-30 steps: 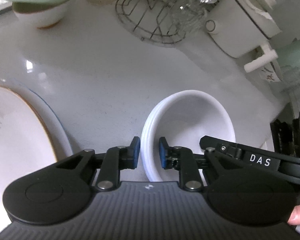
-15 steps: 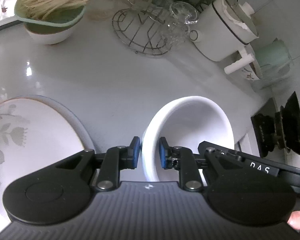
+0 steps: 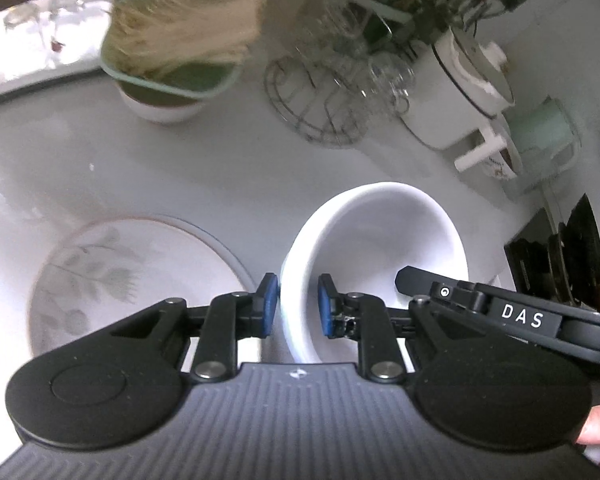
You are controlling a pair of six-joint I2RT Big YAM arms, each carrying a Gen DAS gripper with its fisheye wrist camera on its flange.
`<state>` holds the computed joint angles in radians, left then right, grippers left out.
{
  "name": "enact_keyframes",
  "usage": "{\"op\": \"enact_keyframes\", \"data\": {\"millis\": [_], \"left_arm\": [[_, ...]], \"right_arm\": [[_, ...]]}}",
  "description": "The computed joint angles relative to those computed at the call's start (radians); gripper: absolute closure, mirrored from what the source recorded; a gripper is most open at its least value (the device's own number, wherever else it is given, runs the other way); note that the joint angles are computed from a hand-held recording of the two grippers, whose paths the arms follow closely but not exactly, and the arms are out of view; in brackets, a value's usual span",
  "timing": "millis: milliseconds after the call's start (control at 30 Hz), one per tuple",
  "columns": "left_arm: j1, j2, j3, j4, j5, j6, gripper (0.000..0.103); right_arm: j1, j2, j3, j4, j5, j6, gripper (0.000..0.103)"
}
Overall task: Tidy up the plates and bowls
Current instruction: 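Carry the white bowl toward the leaf-pattern plate stack with the left gripper, then lower the white bowl onto the plate stack and open the left gripper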
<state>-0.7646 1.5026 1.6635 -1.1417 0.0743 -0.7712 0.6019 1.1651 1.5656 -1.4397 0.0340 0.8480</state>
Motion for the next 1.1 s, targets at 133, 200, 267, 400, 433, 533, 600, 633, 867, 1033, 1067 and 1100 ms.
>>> {"op": "enact_keyframes", "data": {"millis": [133,200,267,400,433,533,600,633,867,1033,1067,1100], "left_arm": [[0.022,-0.053,-0.042,0.0,-0.039,-0.002,0.079],[0.033,-0.075,-0.064,-0.008,-0.056,-0.008,0.079],[0.039,-0.098,-0.088,-0.016,-0.079,-0.018,0.079],[0.056,-0.151,-0.159,-0.022,-0.092,-0.057,0.079],[0.059,-0.161,-0.177,-0.02,-0.092,-0.066,0.079],[0.062,-0.183,-0.219,-0.017,-0.098,-0.097,0.078],[0.064,-0.194,-0.247,-0.008,-0.099,-0.118,0.078],[0.066,-0.199,-0.262,-0.003,-0.098,-0.131,0.078],[0.058,-0.214,-0.318,0.017,-0.124,-0.163,0.078],[0.059,-0.22,-0.342,0.017,-0.134,-0.19,0.078],[0.058,-0.221,-0.344,0.017,-0.138,-0.193,0.078],[0.058,-0.22,-0.348,0.019,-0.141,-0.193,0.078]], "right_arm": [[0.041,0.023,0.017,0.042,0.014,0.013,0.088],[0.061,0.035,0.02,0.068,0.013,0.01,0.087],[0.083,0.047,0.019,0.093,0.01,0.0,0.086],[0.116,0.074,0.012,0.124,-0.012,-0.002,0.086],[0.122,0.08,0.009,0.127,-0.021,-0.002,0.086],[0.134,0.096,0.005,0.125,-0.046,-0.011,0.086],[0.14,0.107,0.002,0.123,-0.055,-0.026,0.086],[0.142,0.116,0.004,0.118,-0.06,-0.035,0.086],[0.152,0.164,0.013,0.096,-0.076,-0.098,0.086],[0.163,0.177,0.006,0.094,-0.087,-0.119,0.086],[0.165,0.178,0.004,0.096,-0.09,-0.12,0.086],[0.167,0.179,0.0,0.097,-0.091,-0.122,0.086]]}}
